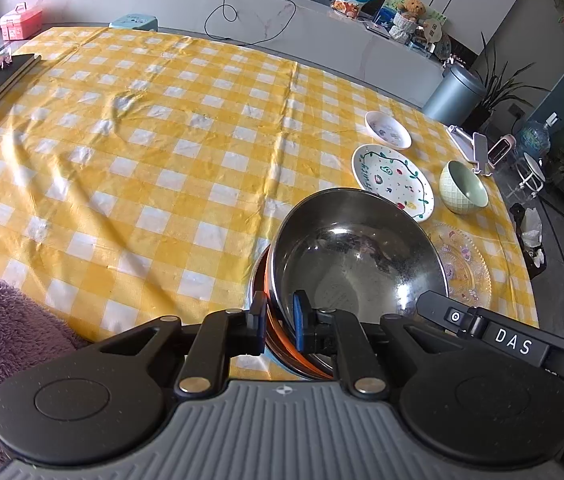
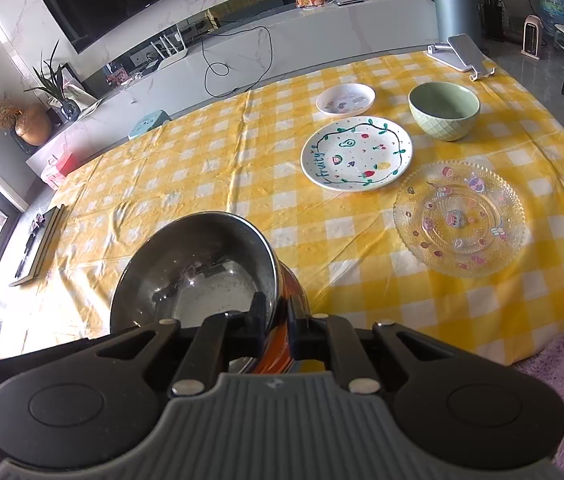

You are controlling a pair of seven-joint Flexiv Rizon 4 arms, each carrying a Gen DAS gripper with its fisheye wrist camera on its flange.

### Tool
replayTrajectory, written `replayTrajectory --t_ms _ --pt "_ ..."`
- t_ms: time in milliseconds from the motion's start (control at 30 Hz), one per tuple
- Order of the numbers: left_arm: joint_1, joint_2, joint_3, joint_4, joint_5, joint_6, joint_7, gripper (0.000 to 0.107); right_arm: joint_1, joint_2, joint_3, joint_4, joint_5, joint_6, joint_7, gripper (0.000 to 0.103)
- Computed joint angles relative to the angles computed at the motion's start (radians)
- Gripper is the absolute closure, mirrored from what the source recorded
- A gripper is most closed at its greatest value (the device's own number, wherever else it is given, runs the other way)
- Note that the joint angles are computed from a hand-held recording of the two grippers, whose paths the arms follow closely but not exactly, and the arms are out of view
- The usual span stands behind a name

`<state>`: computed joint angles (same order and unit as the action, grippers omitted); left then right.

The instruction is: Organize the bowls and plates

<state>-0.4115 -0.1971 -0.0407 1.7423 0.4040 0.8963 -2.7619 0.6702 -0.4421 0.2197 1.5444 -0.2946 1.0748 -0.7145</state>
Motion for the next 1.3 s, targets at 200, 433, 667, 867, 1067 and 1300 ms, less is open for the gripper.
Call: replayTrajectory --t_ms 200,433,667,867,1067,1300 --pt "0.004 -0.019 -0.002 -0.002 -0.025 -0.011 0.022 0.092 0.005 -0.014 -0.005 -0.007 -0.002 -0.017 0.004 0.095" --pt "0.004 -0.031 0.004 -0.004 -0.039 -0.011 0.030 0.091 0.005 -0.032 -0.005 -0.021 0.000 -0.025 0.005 0.096" --pt "0.002 -0.032 0.009 0.001 -0.042 0.003 0.031 0.090 0.001 -0.039 -0.003 -0.021 0.009 -0.014 0.002 0.095" --pt "0.012 -0.031 0.013 0.035 -0.068 0.066 0.023 0.072 -0.002 -0.035 -0.006 -0.009 0.015 0.005 0.008 0.063" --pt "0.038 -0.040 0.009 0.112 -0.171 0.199 0.042 0.070 -0.046 -0.058 0.051 -0.035 0.132 -0.006 -0.029 0.063" --pt "0.018 -0.050 0.032 0.101 -0.155 0.188 0.024 0.074 -0.060 -0.077 0.074 -0.053 0.234 0.000 -0.057 0.076"
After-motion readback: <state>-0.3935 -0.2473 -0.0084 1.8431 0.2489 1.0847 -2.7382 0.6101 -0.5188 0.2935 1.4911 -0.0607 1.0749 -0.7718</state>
